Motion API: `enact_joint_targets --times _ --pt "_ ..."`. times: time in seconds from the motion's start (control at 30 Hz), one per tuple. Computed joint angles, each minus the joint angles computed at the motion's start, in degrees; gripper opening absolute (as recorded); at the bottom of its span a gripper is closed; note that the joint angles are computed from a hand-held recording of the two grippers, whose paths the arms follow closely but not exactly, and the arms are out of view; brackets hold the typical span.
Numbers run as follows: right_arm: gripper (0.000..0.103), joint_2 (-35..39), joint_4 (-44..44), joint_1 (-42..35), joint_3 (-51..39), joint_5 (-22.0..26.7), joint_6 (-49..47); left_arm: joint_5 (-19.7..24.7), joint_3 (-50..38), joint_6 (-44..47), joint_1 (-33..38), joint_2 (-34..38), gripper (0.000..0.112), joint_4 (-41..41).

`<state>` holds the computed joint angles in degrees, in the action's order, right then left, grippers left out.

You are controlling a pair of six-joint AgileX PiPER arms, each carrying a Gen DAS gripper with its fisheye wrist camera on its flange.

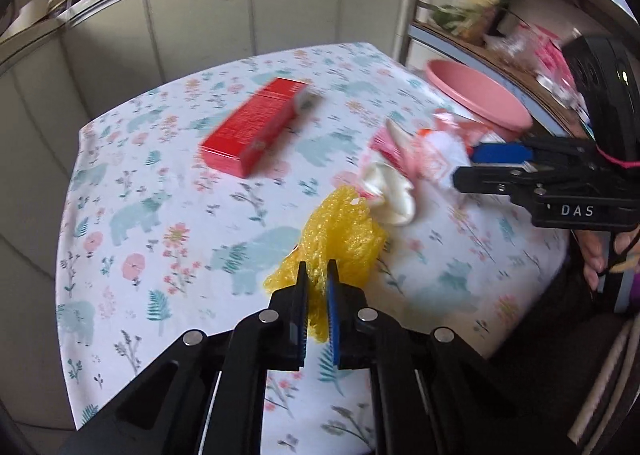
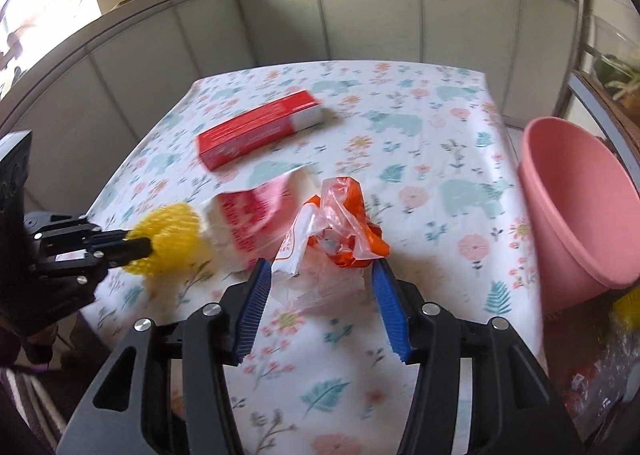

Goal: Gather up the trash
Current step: 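Grasp the yellow mesh net with the left tool while the right tool grasps the orange-white plastic bag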

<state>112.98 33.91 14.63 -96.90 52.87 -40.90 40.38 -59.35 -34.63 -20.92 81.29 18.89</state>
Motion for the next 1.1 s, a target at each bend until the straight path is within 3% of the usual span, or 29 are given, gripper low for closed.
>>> enact_joint_targets --times 0.1,0.17,0.63,0.8,0.97,1.0,1.1 --pt "0.053 1.56 0.54 -0.99 -1.61 0.0 1.81 -0.65 -0.44 -2.88 2.89 0.02 0.007 0.62" --pt "0.053 2.68 1.85 -1.8 -2.76 2.46 2.15 -0.94 -0.63 -3.37 4.38 0.15 0.007 -0.01" --pt "0.053 1.24 6.83 -5.6 -1.36 7.96 -0.02 -3.29 0.68 -5.92 6.59 1.61 0.01 -2.37" --pt "0.053 -2.7 9.27 -8.27 1.35 3.6 -2.29 -4.01 1.37 -5.96 6.28 1.2 0.012 -1.94" --pt "0.053 2.99 3.56 -7.96 -6.53 3.52 5.76 -5.48 2.25 -4.54 7.25 0.64 0.012 -3.71" --pt "0.053 4.42 3.19 -7.83 -8.32 4.65 6.67 -5.61 2.37 -4.46 7.27 0.58 0.012 -3.7" --pt "0.036 6.26 3.06 -6.9 -9.89 6.22 6.55 -5.42 2.3 -4.71 7.01 0.62 0.012 -3.14"
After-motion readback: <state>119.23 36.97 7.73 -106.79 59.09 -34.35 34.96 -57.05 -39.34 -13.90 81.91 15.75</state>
